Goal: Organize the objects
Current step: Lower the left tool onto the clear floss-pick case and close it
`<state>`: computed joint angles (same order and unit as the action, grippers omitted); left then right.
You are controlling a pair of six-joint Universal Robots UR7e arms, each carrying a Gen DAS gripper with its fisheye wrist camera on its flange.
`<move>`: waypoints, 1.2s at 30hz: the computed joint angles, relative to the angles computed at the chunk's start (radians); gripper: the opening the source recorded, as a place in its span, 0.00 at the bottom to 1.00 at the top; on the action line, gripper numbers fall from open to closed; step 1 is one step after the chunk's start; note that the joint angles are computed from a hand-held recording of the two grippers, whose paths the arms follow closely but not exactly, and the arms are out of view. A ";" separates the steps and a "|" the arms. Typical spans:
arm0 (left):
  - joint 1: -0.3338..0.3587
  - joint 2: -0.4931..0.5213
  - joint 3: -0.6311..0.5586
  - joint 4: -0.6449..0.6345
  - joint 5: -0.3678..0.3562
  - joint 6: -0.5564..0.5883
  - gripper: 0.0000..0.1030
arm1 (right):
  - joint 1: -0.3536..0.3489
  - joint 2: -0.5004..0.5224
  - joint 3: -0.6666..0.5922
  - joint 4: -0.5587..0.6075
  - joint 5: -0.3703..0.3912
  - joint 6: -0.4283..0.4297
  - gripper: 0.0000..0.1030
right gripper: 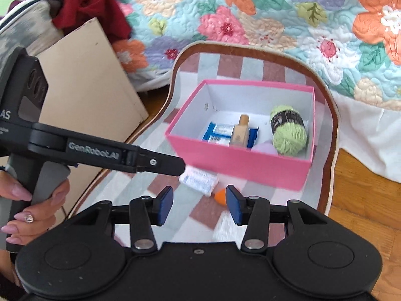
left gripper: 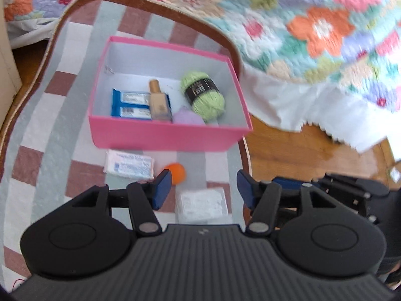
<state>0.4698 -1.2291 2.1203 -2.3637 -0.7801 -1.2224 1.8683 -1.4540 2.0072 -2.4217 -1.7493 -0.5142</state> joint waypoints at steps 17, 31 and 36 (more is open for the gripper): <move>0.075 0.190 0.142 -0.353 -0.040 -0.047 0.55 | -0.111 0.015 0.238 -0.263 -0.125 -0.107 0.62; 0.132 0.282 0.150 -0.548 -0.044 -0.014 0.53 | -0.181 0.138 0.333 -0.612 -0.149 -0.344 0.69; 0.145 0.315 0.160 -0.676 -0.081 0.017 0.45 | -0.216 0.138 0.345 -0.635 -0.075 -0.350 0.81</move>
